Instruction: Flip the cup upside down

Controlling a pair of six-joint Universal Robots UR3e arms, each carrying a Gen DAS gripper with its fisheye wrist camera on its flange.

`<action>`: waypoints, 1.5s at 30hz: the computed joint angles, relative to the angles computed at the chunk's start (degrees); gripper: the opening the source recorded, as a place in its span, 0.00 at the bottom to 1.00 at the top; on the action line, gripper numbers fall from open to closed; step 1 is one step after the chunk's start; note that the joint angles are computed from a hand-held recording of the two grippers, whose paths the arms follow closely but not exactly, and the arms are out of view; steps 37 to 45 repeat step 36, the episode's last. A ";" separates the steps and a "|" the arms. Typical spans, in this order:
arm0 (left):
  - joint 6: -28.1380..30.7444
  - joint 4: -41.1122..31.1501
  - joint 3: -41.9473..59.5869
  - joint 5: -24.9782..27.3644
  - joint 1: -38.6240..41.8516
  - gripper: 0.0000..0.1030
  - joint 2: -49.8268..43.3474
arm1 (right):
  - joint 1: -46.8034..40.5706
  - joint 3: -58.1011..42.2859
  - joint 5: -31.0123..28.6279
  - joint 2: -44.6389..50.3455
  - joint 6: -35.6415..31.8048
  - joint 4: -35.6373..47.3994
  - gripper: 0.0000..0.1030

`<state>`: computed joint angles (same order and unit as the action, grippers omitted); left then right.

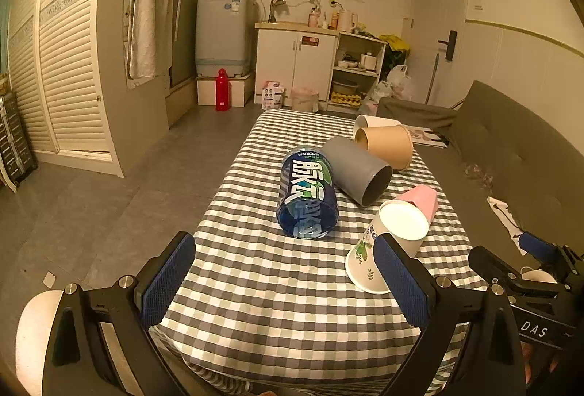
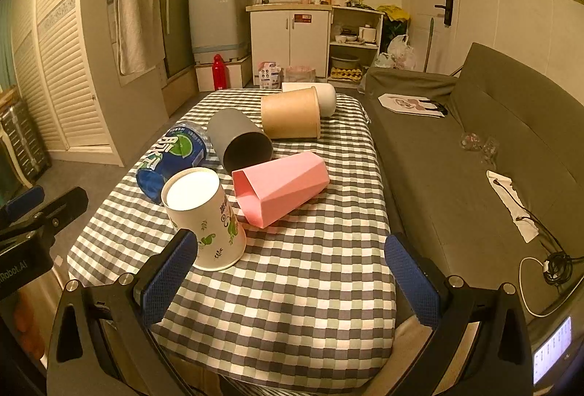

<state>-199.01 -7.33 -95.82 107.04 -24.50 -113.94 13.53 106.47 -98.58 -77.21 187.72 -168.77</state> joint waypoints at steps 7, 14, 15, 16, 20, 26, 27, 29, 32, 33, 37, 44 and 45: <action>-0.31 -0.25 0.20 0.35 -0.12 0.98 -0.16 | 0.06 -0.10 -0.10 0.07 0.02 0.20 1.00; -0.35 -0.03 -0.23 0.33 -0.06 0.98 0.04 | 0.07 -0.09 -0.02 0.04 -0.03 0.32 1.00; -0.31 -0.10 -0.18 0.38 -0.07 0.98 0.02 | 0.11 -0.10 -0.08 0.08 0.01 0.29 1.00; -0.36 -0.10 -0.21 0.32 -0.05 0.98 0.04 | 0.12 -0.12 -0.09 0.12 0.00 0.29 1.00; -0.31 -0.14 -0.17 0.31 0.02 0.98 0.02 | 0.13 -0.11 -0.11 0.10 -0.03 0.29 1.00; -0.20 -0.03 -0.32 0.33 0.05 0.98 0.05 | 0.18 -0.16 -0.16 0.17 0.01 0.31 1.00; -0.17 0.06 -0.38 0.29 0.09 0.98 0.07 | 0.18 -0.16 -0.16 0.17 0.01 0.31 1.00; -0.21 -0.03 -0.30 0.34 0.03 0.98 0.03 | 0.24 -0.17 -0.18 0.23 0.02 0.38 1.00; -0.23 -0.10 -0.26 0.33 0.03 0.98 0.04 | 0.27 -0.06 -0.24 0.22 -0.02 0.33 1.00; -0.18 -0.12 -0.31 0.46 0.02 0.98 0.06 | 0.27 -0.02 -0.25 0.20 -0.03 0.32 1.00; 0.01 0.47 -0.89 0.52 0.12 0.98 0.28 | 0.29 -0.10 -0.26 0.23 0.02 0.37 1.00; 0.01 0.47 -0.89 0.52 0.12 0.98 0.28 | 0.29 -0.10 -0.26 0.23 0.02 0.37 1.00; 0.01 0.47 -0.89 0.52 0.12 0.98 0.28 | 0.29 -0.10 -0.26 0.23 0.02 0.37 1.00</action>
